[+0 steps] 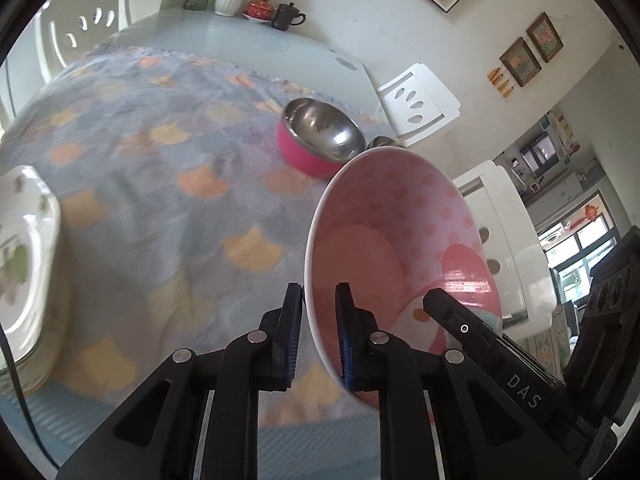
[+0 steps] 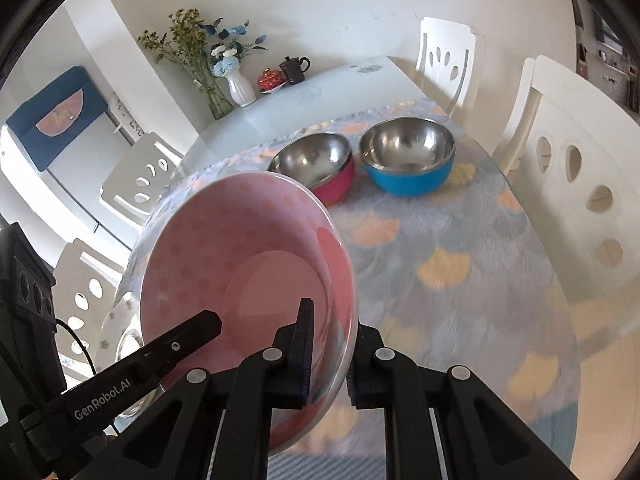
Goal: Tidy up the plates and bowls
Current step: 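Carry the pink bowl with both tools beside the plate stack and lower it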
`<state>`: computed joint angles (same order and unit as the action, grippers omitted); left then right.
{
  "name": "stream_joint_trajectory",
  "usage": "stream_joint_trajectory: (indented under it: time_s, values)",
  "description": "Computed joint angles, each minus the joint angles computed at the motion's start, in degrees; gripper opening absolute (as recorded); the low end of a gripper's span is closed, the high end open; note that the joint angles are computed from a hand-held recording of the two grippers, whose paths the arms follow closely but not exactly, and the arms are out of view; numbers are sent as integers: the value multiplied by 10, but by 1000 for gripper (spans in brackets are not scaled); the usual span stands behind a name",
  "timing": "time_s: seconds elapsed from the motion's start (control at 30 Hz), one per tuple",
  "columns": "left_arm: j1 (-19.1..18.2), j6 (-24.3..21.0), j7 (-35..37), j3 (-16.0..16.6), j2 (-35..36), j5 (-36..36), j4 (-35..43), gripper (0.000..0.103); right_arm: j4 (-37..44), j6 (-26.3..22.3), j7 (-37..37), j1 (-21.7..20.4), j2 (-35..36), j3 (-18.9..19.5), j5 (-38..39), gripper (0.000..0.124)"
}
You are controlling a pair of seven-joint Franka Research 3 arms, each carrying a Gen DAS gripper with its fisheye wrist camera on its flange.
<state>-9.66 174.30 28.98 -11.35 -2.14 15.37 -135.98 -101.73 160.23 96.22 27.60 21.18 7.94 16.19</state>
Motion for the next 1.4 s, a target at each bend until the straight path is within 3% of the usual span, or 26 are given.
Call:
stream_joint_trajectory:
  time_s: [0.13, 0.27, 0.63, 0.93, 1.13, 1.4]
  values:
    - [0, -9, 5, 1, -39, -2, -38, 13, -32, -1, 33, 20, -27, -4, -14, 13]
    - [-35, -17, 96, 31, -38, -102, -57, 13, -30, -30, 76, 37, -21, -10, -37, 13]
    - [-9, -7, 203, 14, 27, -222, -50, 13, 66, -124, 82, 38, 77, -4, -51, 16]
    - [18, -5, 250, -12, 50, -269, -36, 13, 94, -119, 88, 44, 101, -11, -53, 16]
    - [18, 6, 334, -24, 35, -368, -49, 15, 93, -120, 81, 41, 97, -8, -51, 16]
    - [1, 9, 298, 1, 6, -338, -72, 16, 62, -94, 93, 46, 73, -13, -56, 16]
